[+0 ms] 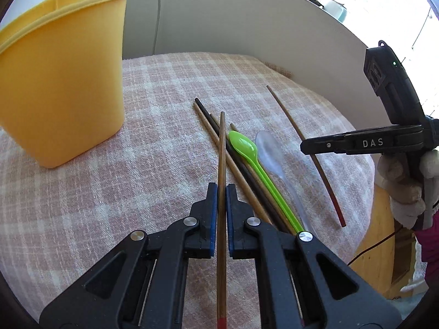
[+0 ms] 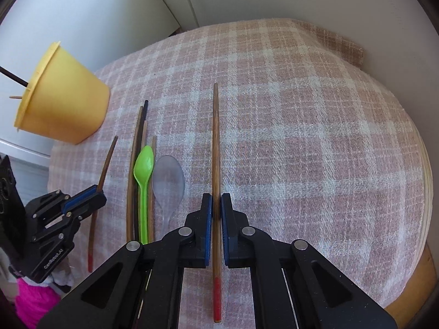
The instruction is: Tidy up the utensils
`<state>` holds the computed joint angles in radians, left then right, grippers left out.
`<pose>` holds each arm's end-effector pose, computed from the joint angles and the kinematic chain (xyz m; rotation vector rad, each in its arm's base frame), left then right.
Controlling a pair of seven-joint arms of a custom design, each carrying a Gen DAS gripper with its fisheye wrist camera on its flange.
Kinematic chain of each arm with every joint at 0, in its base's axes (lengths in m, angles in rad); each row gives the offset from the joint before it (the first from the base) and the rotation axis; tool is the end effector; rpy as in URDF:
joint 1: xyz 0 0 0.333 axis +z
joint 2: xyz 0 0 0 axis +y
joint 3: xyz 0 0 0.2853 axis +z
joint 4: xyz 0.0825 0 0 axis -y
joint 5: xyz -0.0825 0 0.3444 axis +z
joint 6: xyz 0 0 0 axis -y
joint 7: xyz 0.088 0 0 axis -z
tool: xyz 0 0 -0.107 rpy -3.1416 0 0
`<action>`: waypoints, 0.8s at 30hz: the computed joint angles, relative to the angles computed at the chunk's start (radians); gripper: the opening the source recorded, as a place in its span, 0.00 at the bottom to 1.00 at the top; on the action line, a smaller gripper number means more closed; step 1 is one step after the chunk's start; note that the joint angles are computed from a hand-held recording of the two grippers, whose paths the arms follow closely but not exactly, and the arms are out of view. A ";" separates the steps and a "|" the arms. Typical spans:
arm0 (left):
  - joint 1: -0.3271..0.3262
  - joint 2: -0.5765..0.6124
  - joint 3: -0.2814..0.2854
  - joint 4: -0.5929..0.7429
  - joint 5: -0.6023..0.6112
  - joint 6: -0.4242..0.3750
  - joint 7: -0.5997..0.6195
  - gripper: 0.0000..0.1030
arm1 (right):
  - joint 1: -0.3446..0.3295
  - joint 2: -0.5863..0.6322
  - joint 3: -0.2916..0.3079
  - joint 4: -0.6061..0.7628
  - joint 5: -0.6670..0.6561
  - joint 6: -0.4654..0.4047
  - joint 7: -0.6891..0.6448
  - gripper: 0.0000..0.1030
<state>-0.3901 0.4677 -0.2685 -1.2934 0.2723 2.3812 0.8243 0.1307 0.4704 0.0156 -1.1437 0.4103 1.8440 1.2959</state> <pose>0.5709 -0.3830 0.5389 -2.0087 1.9703 -0.9050 0.6496 0.1251 0.5401 -2.1967 1.5323 0.1394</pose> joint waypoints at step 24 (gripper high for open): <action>0.052 -0.403 0.035 -0.386 0.349 0.258 -0.385 0.04 | 0.053 -0.491 0.015 -0.553 0.342 0.431 -0.312 0.05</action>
<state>-0.3380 0.0648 -0.2331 -1.6793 0.6210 2.6394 0.4396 0.1835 -0.0203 0.0301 -1.6963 0.7525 2.2746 0.9836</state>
